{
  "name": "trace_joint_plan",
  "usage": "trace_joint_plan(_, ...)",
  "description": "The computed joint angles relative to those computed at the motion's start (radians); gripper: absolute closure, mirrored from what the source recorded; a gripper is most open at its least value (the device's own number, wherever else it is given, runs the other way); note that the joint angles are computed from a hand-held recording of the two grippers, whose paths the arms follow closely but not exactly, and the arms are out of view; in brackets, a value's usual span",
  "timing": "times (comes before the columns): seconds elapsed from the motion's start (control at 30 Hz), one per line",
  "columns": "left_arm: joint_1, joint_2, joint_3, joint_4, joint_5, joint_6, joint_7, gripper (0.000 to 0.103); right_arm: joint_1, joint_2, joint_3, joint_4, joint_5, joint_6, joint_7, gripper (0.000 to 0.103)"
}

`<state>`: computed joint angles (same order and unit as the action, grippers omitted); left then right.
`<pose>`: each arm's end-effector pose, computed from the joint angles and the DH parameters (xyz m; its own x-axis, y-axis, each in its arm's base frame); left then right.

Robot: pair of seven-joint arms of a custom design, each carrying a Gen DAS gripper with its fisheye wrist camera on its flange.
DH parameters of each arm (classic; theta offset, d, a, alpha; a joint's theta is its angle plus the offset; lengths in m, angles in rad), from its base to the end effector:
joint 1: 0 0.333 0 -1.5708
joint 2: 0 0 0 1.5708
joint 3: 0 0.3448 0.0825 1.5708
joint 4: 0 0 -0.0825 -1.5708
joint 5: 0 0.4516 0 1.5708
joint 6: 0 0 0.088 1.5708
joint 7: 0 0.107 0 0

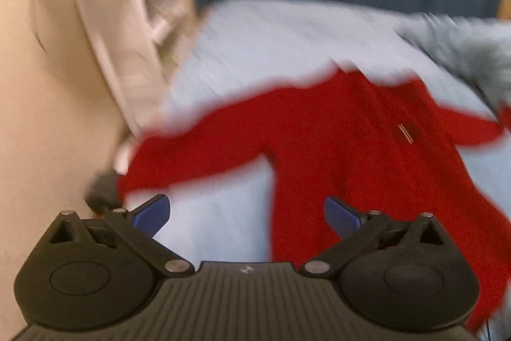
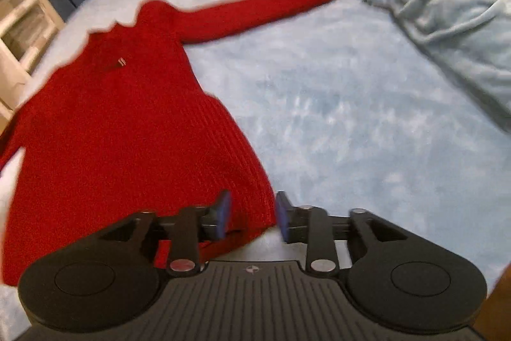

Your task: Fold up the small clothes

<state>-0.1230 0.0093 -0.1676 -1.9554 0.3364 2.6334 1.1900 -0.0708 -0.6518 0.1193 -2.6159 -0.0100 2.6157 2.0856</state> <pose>0.6389 -0.1993 0.5493 -0.1218 -0.9902 -0.0678 -0.7503 0.1366 -0.6468 0.4402 0.0249 0.5265 -0.3674 -0.9024 -0.2253 -0.7063 0.4283 -0.5636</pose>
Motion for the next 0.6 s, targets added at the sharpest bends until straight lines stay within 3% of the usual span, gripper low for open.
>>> trace_joint_plan(0.1,-0.028,-0.164,-0.006,-0.214,-0.156,0.013,0.131,0.0,0.014,-0.187,-0.032,-0.031,0.005,-0.056,-0.055,0.058)
trace_joint_plan(0.27,-0.106,-0.405,0.004,-0.459,-0.237,0.015,0.148,0.0,0.027,-0.448,-0.056,-0.026,0.036,-0.169,-0.158,0.041)
trace_joint_plan(0.37,-0.147,-0.527,0.01,-0.538,-0.267,0.011,0.121,0.0,0.029,-0.537,-0.032,-0.037,0.052,-0.153,-0.196,0.029)
trace_joint_plan(0.43,-0.152,-0.576,-0.002,-0.574,-0.251,0.013,0.099,0.0,0.038,-0.562,-0.015,-0.071,0.061,-0.096,-0.223,0.017)
trace_joint_plan(0.53,-0.122,-0.575,-0.049,-0.576,-0.184,0.004,0.027,0.0,0.03,-0.503,0.038,-0.113,0.065,-0.045,-0.224,0.016)
trace_joint_plan(0.6,-0.092,-0.54,-0.077,-0.586,-0.115,0.03,-0.009,0.0,-0.007,-0.395,0.1,-0.122,0.038,-0.04,-0.196,0.016)
